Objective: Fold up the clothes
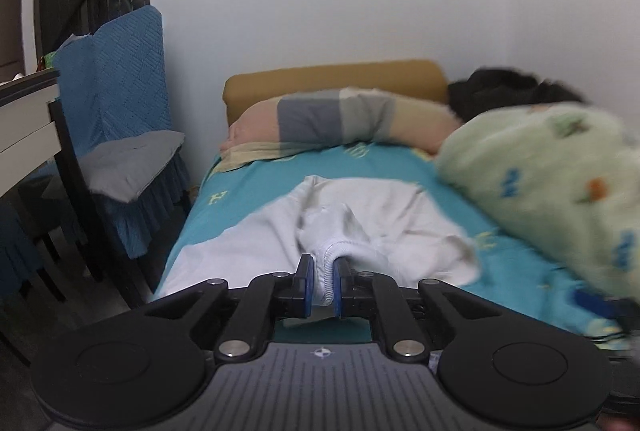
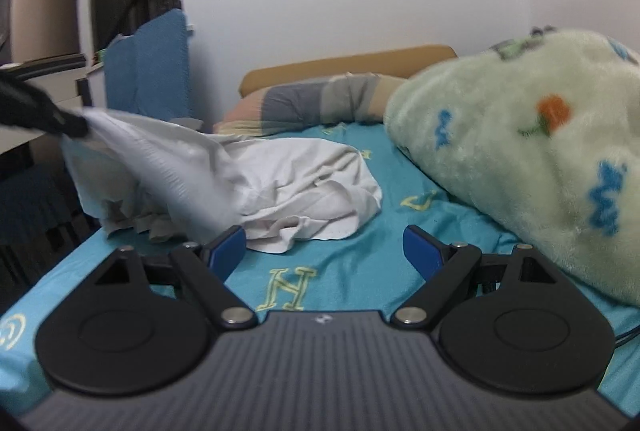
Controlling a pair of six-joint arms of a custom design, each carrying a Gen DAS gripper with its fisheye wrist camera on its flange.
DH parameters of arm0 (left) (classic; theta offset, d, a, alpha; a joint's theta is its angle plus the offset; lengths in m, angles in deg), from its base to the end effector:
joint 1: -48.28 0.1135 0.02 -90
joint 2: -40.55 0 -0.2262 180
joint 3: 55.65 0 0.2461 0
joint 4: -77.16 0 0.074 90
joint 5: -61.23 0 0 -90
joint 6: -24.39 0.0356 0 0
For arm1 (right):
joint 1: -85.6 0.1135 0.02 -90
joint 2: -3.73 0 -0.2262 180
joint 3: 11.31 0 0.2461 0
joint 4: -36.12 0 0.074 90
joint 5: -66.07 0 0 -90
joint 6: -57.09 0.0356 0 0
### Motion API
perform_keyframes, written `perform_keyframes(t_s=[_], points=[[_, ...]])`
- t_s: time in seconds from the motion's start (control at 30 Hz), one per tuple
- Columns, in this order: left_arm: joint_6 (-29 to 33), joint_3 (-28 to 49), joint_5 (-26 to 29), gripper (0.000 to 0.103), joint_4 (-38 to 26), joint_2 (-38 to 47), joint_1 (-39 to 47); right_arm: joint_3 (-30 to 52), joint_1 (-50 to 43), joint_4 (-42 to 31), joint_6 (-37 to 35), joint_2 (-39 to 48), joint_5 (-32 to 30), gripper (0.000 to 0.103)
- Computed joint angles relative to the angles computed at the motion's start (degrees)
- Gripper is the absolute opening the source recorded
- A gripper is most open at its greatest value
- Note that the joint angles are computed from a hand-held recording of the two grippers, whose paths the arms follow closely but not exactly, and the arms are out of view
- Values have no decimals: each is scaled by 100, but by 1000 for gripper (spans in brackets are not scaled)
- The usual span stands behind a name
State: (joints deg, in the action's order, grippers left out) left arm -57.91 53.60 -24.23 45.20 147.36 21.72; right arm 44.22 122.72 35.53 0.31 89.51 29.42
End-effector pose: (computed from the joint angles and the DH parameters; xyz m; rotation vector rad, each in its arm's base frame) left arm 0.3803 -0.1933 0.2866 0.6637 1.9888 -0.2822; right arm 0.2546 0.1569 0.1663 0.4549 1.8289 -0.1518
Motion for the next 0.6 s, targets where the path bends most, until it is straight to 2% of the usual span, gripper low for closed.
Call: perform_keyframes(t_s=[0.13,0.27,0.43,0.6], points=[[-133,-1324,353,10,-148,-1551,-9,-95,484,396,-718,-154,268,87],[-267,-2413,760,10,-206,-2801,-30,222,1079,-167,-908,-245,616,87],[-382,-3144,1246,10,-111,-3481,104,651,1491,-261,-1026,-200,268,87],[-520,-3240,1582,10,-33,-3371,424,1284,1402,-89,-956,523,-133,87]])
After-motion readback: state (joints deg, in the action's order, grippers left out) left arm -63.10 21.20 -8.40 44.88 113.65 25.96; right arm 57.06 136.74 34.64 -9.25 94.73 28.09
